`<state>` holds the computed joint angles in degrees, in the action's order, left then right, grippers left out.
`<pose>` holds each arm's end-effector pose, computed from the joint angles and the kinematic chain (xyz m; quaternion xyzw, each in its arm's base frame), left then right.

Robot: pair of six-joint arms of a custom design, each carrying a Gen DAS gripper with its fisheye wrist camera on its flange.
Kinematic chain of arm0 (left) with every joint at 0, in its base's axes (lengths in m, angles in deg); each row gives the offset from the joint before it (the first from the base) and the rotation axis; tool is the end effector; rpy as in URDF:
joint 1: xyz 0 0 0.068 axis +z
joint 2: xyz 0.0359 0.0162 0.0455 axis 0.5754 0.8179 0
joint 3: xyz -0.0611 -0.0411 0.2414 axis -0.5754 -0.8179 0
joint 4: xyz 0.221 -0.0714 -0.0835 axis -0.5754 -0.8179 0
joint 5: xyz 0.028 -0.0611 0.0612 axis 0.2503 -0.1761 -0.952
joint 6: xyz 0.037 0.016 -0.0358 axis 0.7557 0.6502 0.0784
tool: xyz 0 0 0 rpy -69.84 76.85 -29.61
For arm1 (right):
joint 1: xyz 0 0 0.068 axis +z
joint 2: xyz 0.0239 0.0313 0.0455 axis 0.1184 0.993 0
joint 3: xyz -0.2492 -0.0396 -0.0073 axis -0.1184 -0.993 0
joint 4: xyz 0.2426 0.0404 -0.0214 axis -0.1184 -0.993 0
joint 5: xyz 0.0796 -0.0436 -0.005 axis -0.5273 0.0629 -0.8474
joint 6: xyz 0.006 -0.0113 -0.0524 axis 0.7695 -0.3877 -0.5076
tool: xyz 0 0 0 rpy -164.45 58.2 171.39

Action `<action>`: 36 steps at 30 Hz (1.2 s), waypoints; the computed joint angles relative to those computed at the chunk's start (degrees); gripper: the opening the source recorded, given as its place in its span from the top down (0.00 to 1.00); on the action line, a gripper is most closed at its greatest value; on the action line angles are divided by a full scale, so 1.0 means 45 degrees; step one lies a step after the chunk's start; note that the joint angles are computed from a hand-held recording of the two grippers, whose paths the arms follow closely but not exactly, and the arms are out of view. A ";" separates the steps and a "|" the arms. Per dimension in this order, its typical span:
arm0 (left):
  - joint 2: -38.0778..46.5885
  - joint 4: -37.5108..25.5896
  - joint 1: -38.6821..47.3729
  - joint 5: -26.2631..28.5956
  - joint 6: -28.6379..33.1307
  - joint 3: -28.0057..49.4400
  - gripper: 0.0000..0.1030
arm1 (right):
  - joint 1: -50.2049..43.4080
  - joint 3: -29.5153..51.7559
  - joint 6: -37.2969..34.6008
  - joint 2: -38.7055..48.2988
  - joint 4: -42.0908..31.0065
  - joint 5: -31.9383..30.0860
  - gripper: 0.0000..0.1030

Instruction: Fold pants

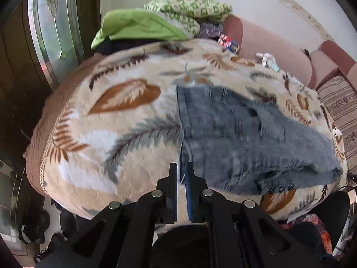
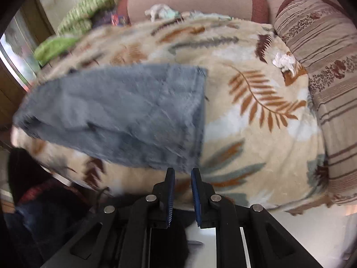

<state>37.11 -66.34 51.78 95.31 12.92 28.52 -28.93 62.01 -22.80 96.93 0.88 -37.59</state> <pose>0.3962 0.1058 0.1160 0.0591 0.9437 -0.0777 0.3160 0.2239 -0.1457 0.1045 0.0801 0.9601 0.0546 0.2622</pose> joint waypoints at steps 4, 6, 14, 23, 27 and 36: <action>-0.0893 0.0737 -0.0924 0.0927 -0.0384 -0.0422 0.92 | 0.0617 0.0652 0.1702 -0.0301 0.0289 -0.1531 0.84; -0.0584 0.0295 -0.1862 0.1061 -0.0648 0.0296 0.92 | 0.1734 0.1424 0.2999 0.0516 0.0617 -0.1438 0.84; 0.2196 -0.1007 -0.5169 -0.0384 -0.0901 0.3141 0.92 | 0.6349 0.5565 0.5673 0.4941 -0.0001 0.1208 0.84; 0.2920 -0.1499 -0.4534 -0.0217 0.1166 0.1742 0.94 | 0.7244 0.5062 0.5016 0.5574 -0.0689 0.1611 0.83; 0.2678 -0.1901 -0.4077 0.0368 0.1547 0.1394 0.94 | 0.7263 0.4143 0.4910 0.5230 -0.0112 0.1470 0.83; 0.1072 -0.1471 -0.4046 0.0903 0.1541 0.0459 0.94 | 0.6552 0.5788 0.4287 0.5076 -0.2413 -0.0339 0.82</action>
<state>41.93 -72.96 33.57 99.37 19.86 30.59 0.55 88.06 -3.51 119.77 -9.97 -39.11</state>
